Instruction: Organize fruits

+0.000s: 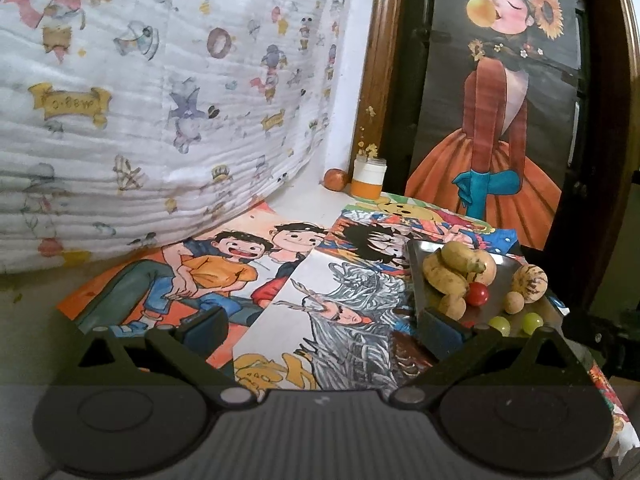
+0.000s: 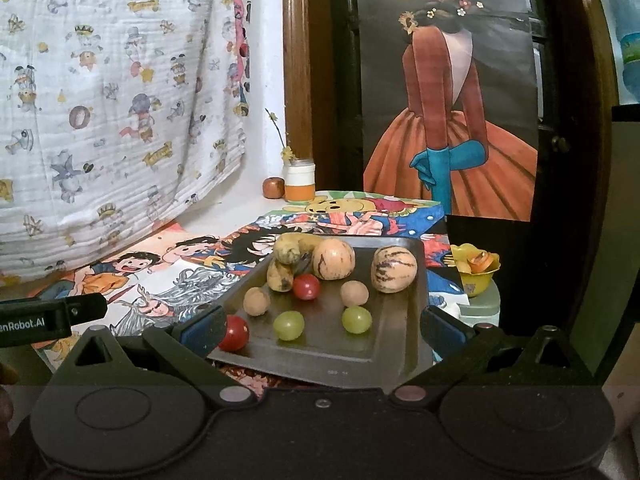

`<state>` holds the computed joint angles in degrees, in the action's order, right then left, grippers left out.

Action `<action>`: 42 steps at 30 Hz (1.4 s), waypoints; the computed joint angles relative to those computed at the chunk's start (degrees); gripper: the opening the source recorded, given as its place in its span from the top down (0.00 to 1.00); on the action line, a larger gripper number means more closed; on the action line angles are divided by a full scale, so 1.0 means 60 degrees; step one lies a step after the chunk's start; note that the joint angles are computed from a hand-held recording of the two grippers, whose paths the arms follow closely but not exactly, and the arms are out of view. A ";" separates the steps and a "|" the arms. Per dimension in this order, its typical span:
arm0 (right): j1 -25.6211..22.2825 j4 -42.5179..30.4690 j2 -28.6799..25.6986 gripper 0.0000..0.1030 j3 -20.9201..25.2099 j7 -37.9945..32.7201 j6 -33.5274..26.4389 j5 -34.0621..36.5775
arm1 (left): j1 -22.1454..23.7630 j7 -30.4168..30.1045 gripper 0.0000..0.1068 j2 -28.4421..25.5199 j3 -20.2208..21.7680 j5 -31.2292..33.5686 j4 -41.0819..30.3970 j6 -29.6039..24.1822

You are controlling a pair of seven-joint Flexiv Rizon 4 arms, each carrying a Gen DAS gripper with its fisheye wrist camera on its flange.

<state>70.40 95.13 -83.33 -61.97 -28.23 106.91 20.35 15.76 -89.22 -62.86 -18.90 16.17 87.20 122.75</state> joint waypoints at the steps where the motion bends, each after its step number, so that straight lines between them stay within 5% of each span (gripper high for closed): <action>1: 0.0026 0.0028 -0.0012 0.00 0.0007 0.0000 0.0018 0.0015 | 0.0023 -0.0024 0.04 0.0002 -0.0024 0.0014 0.0020 0.0000; 26: 0.0564 0.0514 -0.0348 0.00 -0.0020 0.0045 0.0257 0.0593 | -0.0353 0.0841 0.04 0.0364 0.0745 0.0367 0.0530 0.0570; 42: 0.0278 0.0316 -0.0277 0.00 0.0320 0.0134 0.0199 0.0363 | 0.0158 0.1261 0.04 0.0196 0.0130 0.0422 0.0577 -0.0173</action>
